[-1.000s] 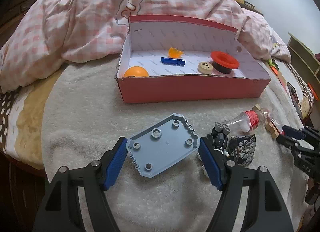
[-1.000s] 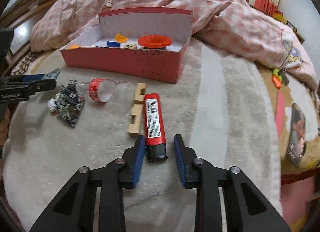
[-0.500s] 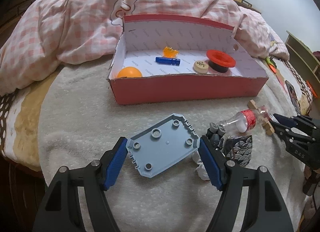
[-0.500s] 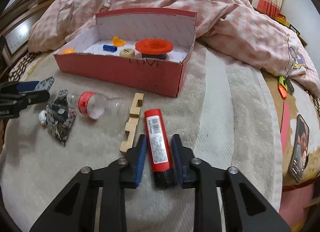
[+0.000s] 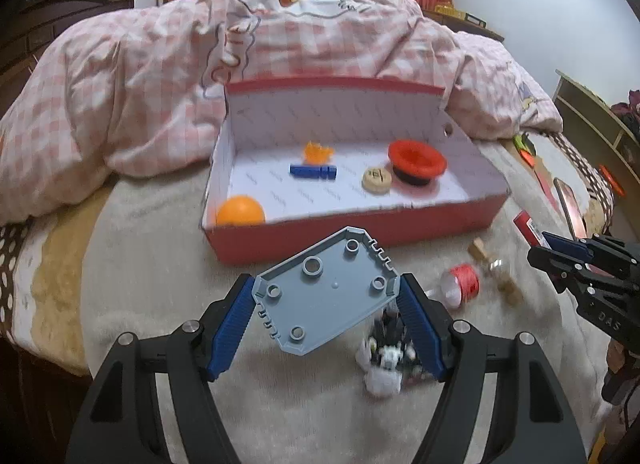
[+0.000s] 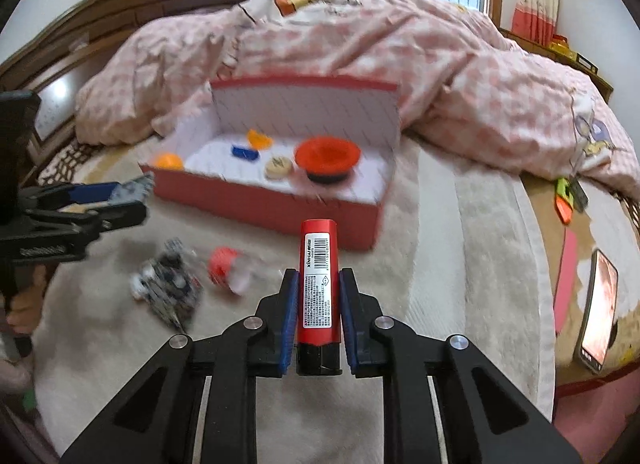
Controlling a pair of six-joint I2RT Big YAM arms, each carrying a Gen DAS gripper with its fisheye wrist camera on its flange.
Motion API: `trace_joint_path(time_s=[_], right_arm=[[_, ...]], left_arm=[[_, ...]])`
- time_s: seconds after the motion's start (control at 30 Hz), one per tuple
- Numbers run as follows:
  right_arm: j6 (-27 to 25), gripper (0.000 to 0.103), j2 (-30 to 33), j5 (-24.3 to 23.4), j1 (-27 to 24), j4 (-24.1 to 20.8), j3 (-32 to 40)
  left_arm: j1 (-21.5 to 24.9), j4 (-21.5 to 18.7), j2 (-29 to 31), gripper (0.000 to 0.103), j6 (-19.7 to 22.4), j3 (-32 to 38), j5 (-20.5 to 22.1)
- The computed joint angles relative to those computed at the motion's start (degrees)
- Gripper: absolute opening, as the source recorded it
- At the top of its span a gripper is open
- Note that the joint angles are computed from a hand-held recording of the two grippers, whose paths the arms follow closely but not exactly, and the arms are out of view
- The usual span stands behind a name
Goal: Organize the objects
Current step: 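Carry the grey plate and red tube into the shoebox and release both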
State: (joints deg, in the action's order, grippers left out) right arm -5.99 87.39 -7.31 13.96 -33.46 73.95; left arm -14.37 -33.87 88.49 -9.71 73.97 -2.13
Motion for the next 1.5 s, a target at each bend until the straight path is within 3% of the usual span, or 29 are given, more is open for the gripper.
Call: trace_joint_path(time_s=[0.4, 0.9, 1.5], right_arm=[[1.22, 0.021, 6.66, -0.96, 2.25, -0.99, 11.15], [2.89, 0.021, 17.87, -0.60, 1.98, -4.73, 24.01], [4.97, 0.021, 20.95, 0.55, 1.45, -5.10, 26.36]], left_arm=[[0.18, -0.10, 5.02, 0.072, 0.75, 8.67, -1.02], [1.01, -4.93, 16.06, 0.072, -0.21, 21.64, -3.04], [1.34, -6.84, 20.48, 0.073, -0.59, 25.94, -3.99]])
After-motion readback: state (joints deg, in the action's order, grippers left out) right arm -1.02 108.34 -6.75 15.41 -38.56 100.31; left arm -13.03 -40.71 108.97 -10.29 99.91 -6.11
